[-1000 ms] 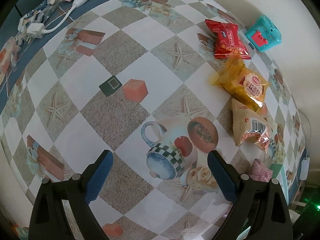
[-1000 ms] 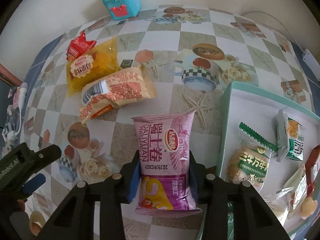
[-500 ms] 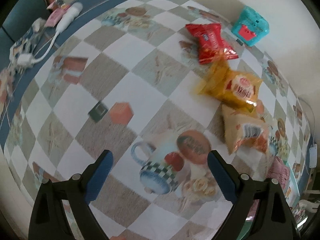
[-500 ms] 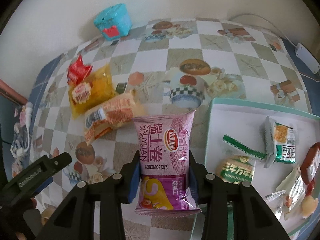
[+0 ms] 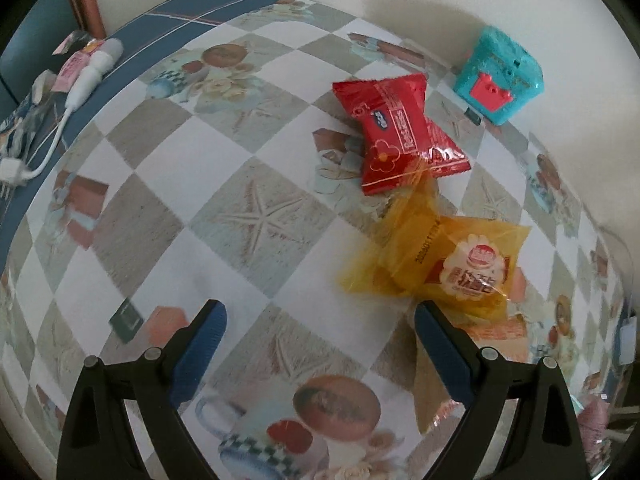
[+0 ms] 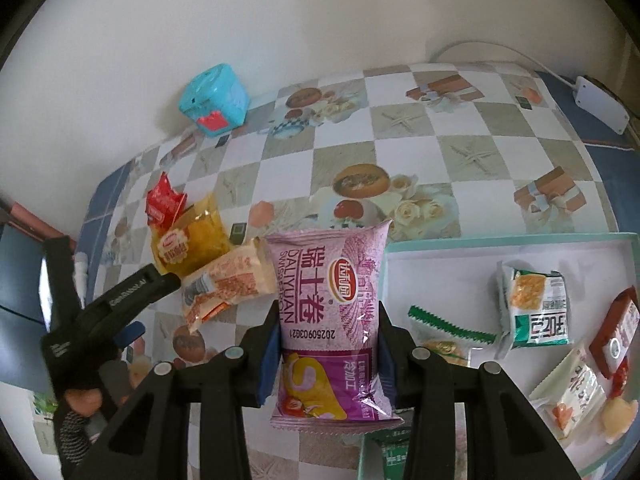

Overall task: Organize snacks
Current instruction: 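Grasp the orange bread bag with the left gripper while right holds the pink pack, then carry both packs over the tray and open both grippers to release them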

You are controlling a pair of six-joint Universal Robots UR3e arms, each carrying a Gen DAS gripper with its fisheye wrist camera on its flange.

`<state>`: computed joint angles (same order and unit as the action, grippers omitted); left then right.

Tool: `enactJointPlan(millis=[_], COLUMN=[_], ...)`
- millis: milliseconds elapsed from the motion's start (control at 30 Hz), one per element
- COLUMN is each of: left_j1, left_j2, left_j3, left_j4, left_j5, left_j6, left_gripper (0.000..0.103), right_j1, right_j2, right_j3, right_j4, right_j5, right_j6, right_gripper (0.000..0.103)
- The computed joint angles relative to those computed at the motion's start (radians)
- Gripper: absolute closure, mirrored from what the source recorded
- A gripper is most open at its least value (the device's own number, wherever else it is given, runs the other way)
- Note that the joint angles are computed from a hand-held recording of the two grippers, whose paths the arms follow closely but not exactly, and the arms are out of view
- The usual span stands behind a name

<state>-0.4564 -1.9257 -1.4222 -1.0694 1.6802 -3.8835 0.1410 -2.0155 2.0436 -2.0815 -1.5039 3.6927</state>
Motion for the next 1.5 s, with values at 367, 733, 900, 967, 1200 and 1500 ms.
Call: enactJointPlan(millis=[367,733,900,967,1200,1500], left_j1=[-0.063,-0.136,-0.158,-0.162,-0.185,-0.205], left_j2=[-0.058,-0.150,-0.301,-0.359,-0.383,-0.358], left_j3=[0.067,0.299,0.530,0.598,0.636,0.585], left_j4=[-0.042,-0.134,-0.203,-0.203,-0.245,-0.192], left_j5=[-0.045,-0.062,-0.086,-0.103,-0.103,-0.092], left_j6=[0.027,0.189,0.356,0.402,0.464,0.418], left_gripper=[0.008,0.008,0.008,0.008,0.033,0.060], right_j1=[-0.083,-0.225,-0.304,-0.321,-0.338,-0.339], right_j2=[-0.074,-0.191,-0.251,-0.264,-0.271,-0.271], right_j3=[0.042,0.092,0.112,0.117,0.130,0.134], right_j4=[0.033,0.105,0.152,0.162,0.165,0.176], right_j5=[0.057,0.135,0.173,0.183,0.196,0.194], right_j6=[-0.036,-0.105,-0.144,-0.154,-0.167,-0.170], right_gripper=[0.060,0.060,0.060,0.060,0.060,0.060])
